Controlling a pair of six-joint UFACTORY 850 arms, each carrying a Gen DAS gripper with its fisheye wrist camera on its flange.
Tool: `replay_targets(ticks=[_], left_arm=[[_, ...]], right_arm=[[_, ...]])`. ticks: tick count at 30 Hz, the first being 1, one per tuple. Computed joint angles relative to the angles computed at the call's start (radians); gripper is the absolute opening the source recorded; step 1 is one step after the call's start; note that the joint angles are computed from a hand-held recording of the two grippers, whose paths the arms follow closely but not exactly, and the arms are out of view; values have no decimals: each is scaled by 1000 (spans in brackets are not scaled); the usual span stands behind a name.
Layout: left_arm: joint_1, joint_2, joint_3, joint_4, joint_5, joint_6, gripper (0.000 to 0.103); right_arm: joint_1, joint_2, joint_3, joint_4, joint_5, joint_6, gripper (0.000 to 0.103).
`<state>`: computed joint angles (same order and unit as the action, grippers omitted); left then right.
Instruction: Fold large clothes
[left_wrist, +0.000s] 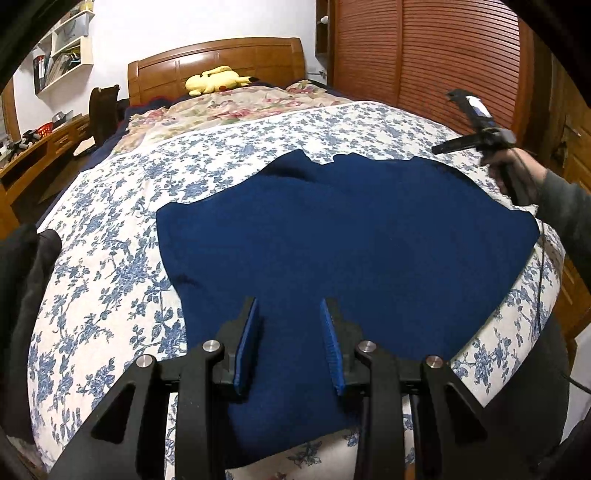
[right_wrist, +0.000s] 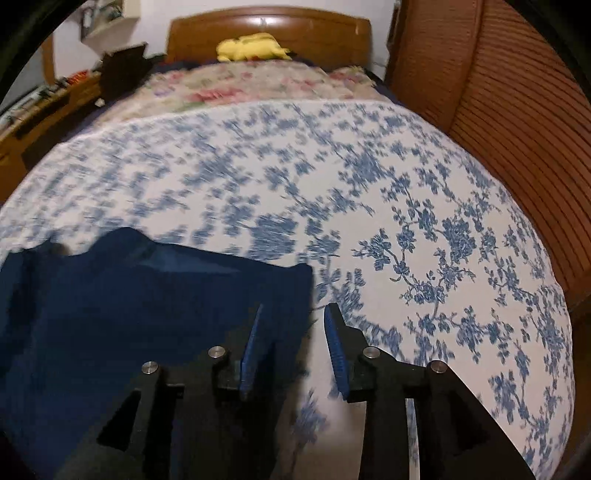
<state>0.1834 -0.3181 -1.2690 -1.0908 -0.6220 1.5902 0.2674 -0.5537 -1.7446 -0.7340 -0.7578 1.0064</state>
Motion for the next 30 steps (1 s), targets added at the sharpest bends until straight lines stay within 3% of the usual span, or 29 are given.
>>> replay_targets(ticks=[6,10,16,18,22,25,30], left_arm=[[12,6,12,0,-3,10,36],[14,5,21,22,23,4,38],[25,-30,0,93,33,-86,48],[30,-34,0,99,26,-100,50],[35,-27,11,109,66,-118,71],[54,-42,-10,145,17,-187,74],[64,-42,-8,166,16,-216,81]], right_arm=[[115,200,252,-92,114,87,38],[183,276,358,-90,160,97,39],[242,306,423,-94,158,125,41],[249,316,449,-103,181,154,46],[281,314,455,-107,161,203,52],[298,320,466,-153,140,253,57],[294,326,498,-225,147,323,66]])
